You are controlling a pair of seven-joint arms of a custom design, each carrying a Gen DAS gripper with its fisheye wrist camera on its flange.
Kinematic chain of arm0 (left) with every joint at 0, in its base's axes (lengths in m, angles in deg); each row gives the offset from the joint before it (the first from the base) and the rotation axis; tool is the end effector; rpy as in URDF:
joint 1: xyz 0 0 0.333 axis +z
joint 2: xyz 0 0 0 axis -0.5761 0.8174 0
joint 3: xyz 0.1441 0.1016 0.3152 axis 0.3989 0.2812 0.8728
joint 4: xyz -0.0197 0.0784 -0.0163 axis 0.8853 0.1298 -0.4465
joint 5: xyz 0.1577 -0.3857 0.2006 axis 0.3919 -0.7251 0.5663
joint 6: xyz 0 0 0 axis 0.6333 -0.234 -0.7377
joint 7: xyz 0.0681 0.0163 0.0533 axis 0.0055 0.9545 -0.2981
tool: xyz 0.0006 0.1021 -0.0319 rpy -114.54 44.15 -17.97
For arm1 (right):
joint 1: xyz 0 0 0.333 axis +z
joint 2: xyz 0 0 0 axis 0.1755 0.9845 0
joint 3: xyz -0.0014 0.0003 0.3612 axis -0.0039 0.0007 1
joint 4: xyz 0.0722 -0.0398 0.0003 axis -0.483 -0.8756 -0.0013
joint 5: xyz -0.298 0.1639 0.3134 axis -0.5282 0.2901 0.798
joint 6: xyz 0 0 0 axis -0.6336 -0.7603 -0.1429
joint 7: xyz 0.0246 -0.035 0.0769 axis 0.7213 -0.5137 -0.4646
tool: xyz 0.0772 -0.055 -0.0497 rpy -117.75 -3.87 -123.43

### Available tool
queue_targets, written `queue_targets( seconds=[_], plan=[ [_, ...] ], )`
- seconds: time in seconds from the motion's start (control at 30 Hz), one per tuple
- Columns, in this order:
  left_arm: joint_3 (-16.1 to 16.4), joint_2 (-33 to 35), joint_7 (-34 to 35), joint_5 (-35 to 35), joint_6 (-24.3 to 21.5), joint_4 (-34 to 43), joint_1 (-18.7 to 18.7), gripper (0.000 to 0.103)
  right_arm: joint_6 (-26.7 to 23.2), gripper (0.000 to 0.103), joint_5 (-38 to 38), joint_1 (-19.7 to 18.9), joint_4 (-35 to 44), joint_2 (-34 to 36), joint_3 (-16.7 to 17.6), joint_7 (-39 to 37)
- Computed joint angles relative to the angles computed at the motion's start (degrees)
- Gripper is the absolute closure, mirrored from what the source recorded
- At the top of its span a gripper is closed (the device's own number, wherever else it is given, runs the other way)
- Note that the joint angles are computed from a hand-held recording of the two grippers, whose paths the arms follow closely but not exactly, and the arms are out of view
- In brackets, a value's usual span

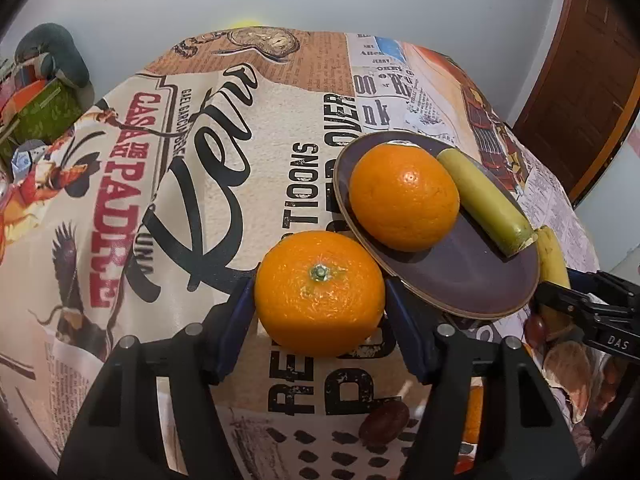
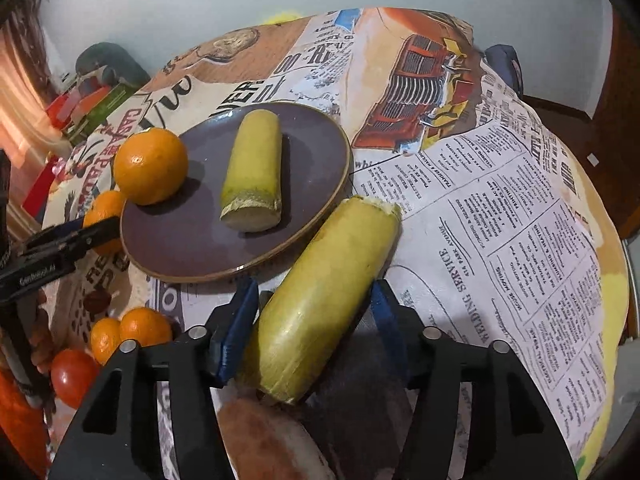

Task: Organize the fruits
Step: 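Carry the corn cob with the right tool while the left tool carries the orange to the plate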

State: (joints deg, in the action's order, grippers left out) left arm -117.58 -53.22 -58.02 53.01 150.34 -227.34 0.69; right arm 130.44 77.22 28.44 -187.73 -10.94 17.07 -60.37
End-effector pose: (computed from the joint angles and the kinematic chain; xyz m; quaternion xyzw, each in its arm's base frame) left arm 0.4015 -0.1193 0.3034 -0.7813 0.5381 -0.2146 0.2324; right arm 0.4570 0.1020 0.3182 -0.8429 0.4421 -0.0363 0.3046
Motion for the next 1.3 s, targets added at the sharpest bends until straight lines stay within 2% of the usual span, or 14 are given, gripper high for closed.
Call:
queue_targets(
  seconds=[0.07, 0.17, 0.33, 0.5, 0.57, 0.7, 0.77, 0.9, 1.17, 1.3],
  plan=[
    [-0.55, -0.37, 0.06, 0.25, 0.34, -0.20, 0.32, 0.038, 1.12, 0.056, -1.76, -0.30, -0.91, -0.96, 0.10, -0.37],
    [0.67, -1.14, 0.38, -0.16, -0.44, -0.83, -1.45, 0.038, 2.85, 0.063, -4.54, -0.42, -1.90, -1.88, -0.32, -0.58],
    [4.91, -2.58, 1.02, -0.18, -1.01, -2.86, -6.29, 0.038, 1.57, 0.066, -7.71, -1.04, -1.54, -1.91, -2.16, 1.05],
    [10.35, 0.08, 3.14, -1.18, -1.01, -2.54, -9.77, 0.037, 0.92, 0.066, -7.07, -0.86, -0.27, -0.43, -2.07, 1.70],
    [10.06, 0.97, 3.07, -1.12, -0.69, -2.07, -9.15, 0.037, 1.27, 0.066, -6.02, -0.67, 0.24, 0.37, -1.73, 1.46],
    [5.48, 0.62, 1.51, -0.21, -0.98, -1.19, -5.23, 0.037, 0.61, 0.067, -2.60, -0.86, 1.20, 1.46, -1.44, -0.25],
    [4.66, 0.05, 0.80, 0.20, -1.41, -1.11, -4.80, 0.038, -0.08, 0.067, -2.09, -1.38, 1.26, 1.39, -1.25, -0.47],
    [6.68, -1.74, -0.55, 0.62, -2.68, -1.60, -7.44, 0.039, -0.14, 0.067, -1.64, -1.90, 0.43, 0.15, -0.98, -0.96],
    [12.23, -7.95, -1.10, 0.28, -3.89, -2.63, -15.89, 0.039, -0.70, 0.067, 0.45, -1.14, -1.06, -4.86, -2.44, -3.19],
    [12.33, -8.93, -0.77, 0.29, -3.73, -1.59, -17.33, 0.039, -1.09, 0.067, 1.83, -0.27, -1.24, -7.15, -3.32, -4.62]
  ],
)
